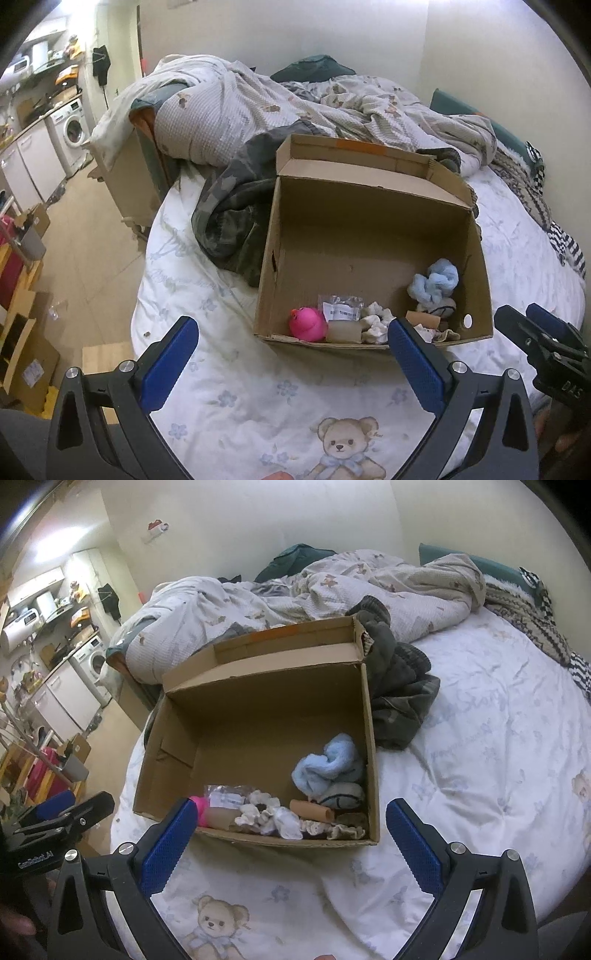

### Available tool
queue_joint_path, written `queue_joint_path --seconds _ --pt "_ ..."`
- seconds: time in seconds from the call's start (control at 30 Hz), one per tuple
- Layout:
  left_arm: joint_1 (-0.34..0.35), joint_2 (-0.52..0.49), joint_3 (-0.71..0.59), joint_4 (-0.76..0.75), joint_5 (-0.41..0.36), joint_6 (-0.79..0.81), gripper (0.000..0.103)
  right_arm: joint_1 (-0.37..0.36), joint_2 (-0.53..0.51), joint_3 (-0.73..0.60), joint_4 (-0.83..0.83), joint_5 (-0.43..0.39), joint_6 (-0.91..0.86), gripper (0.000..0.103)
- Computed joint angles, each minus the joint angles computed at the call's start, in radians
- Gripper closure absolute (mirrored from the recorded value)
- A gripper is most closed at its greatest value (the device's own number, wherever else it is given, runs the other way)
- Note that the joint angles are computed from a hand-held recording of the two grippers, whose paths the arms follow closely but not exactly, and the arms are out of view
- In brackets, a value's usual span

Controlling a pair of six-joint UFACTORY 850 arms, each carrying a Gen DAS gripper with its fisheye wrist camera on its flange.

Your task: Organize soft objects

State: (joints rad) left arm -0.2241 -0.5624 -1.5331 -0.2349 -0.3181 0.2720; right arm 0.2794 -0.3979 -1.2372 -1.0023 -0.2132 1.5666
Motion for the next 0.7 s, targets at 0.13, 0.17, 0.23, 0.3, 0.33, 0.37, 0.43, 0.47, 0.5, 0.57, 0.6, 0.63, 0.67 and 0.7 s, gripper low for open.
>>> queue_joint_path --seconds 0.13,0.17,0.23,0.3,0.33,0.37,0.43,0.47,0.5,0.57,0.6,0.63,0.67,0.7 --pt "-0.001 -0.002 -0.003 -0.016 -0.002 0.016 0.001 0.001 -0.007 -0.007 0.028 -0.008 -0.027 0.0" --pt "-0.001 -0.003 -0.006 -0.03 -0.006 0.029 0.001 0.001 -0.009 -0.009 0.036 -0.009 -0.036 0.0" --pt "-0.001 -0.003 -0.005 -0.033 -0.006 0.035 0.001 0.002 -0.012 -0.012 0.048 -0.012 -0.051 0.0" --pt "-0.001 -0.002 -0.005 -0.033 -0.009 0.038 0.001 0.004 -0.014 -0.014 0.056 -0.017 -0.064 0.0" --pt "-0.001 -0.003 -0.006 -0.033 -0.011 0.037 0.001 0.005 -0.014 -0.013 0.056 -0.019 -0.065 0.0" --pt "0.0 -0.004 -0.008 -0.036 -0.013 0.038 0.001 0.005 -0.013 -0.013 0.051 -0.018 -0.059 0.0" --pt "0.0 -0.004 -0.007 -0.041 -0.011 0.041 0.001 0.006 -0.014 -0.015 0.05 -0.023 -0.06 0.0" --pt "0.0 -0.004 -0.006 -0.044 -0.01 0.04 0.001 0.006 -0.015 -0.015 0.049 -0.025 -0.059 0.0" --pt "0.0 -0.003 -0.005 -0.048 -0.01 0.042 0.001 0.006 -0.015 -0.014 0.047 -0.025 -0.056 0.0" --pt "0.0 -0.003 -0.004 -0.046 -0.01 0.04 0.001 0.007 -0.015 -0.014 0.04 -0.026 -0.047 0.0" --pt "0.0 -0.003 -0.004 -0.044 -0.011 0.039 0.001 0.006 -0.014 -0.013 0.035 -0.026 -0.042 0.0" --pt "0.0 -0.003 -0.006 -0.046 -0.013 0.041 0.001 0.006 -0.014 -0.013 0.03 -0.026 -0.038 0.0" --pt "0.001 -0.004 -0.006 -0.048 -0.015 0.044 0.001 0.006 -0.014 -0.013 0.033 -0.026 -0.042 0.0" --pt "0.001 -0.004 -0.006 -0.047 -0.015 0.042 0.001 0.006 -0.014 -0.013 0.033 -0.026 -0.042 0.0"
